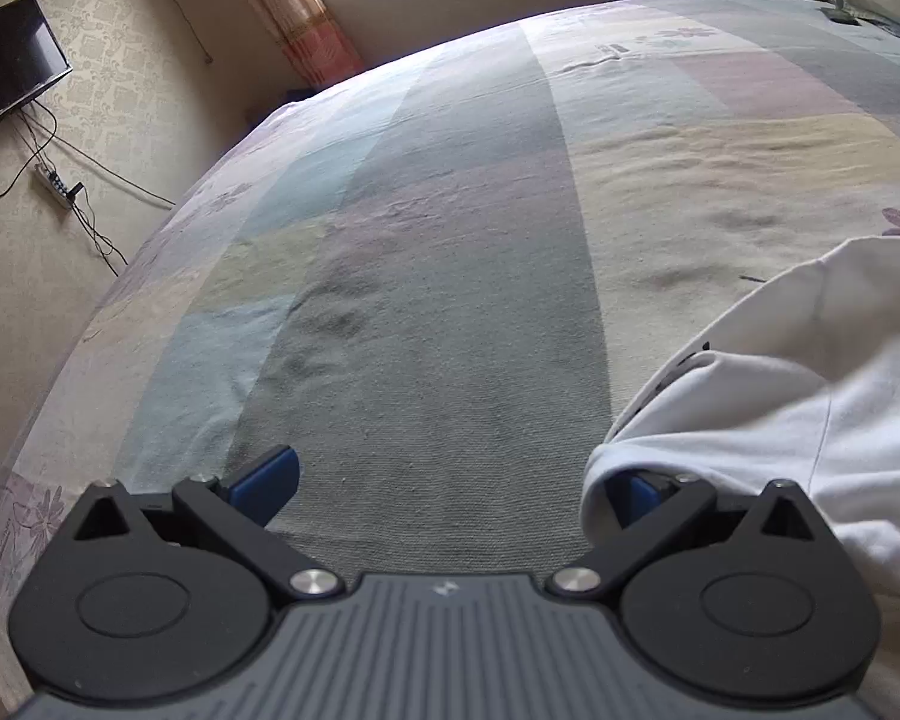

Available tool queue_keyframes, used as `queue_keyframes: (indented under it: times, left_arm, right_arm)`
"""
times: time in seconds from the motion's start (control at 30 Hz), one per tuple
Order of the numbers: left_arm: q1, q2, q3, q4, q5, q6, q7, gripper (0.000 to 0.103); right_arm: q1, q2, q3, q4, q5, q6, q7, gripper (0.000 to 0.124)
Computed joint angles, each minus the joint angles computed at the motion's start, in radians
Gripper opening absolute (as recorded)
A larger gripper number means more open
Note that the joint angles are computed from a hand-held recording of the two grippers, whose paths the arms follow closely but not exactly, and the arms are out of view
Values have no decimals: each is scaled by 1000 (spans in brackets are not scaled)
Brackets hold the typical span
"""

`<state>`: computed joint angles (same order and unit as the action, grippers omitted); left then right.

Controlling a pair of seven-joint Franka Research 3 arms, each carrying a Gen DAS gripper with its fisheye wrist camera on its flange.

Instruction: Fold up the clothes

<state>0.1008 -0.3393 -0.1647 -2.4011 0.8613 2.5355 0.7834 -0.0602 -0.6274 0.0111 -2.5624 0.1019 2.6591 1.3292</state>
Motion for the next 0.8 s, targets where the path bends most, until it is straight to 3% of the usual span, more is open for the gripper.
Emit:
queue_keyframes:
  times: [0.2, 0.33, 0.4, 0.47, 0.53, 0.73, 0.8]
  left_arm:
    - [-2, -39, 18, -36, -37, 0, 39, 103]
    - [-12, -44, 37, -48, -77, 55, 112, 102]
    - [-17, -40, 51, -53, -110, 98, 161, 102]
    - [8, -31, 25, -46, -89, 105, 140, 102]
    - [40, -18, -11, -26, -41, 71, 70, 102]
    - [23, -7, 14, -5, -97, 42, 55, 103]
    - [22, -15, 12, -9, -92, 37, 47, 103]
  right_arm:
    - [-107, 255, 69, 128, -189, 89, 59, 103]
    - [-17, 421, 2, 294, -177, -57, -73, 103]
    - [14, 458, -20, 333, -157, -66, -117, 103]
    - [38, 493, -35, 370, -132, -71, -163, 103]
    - [26, 517, -32, 385, -196, -13, -65, 103]
    - [-27, 548, -50, 412, -385, 105, 279, 103]
    - [-54, 549, -51, 415, -523, 141, 441, 103]
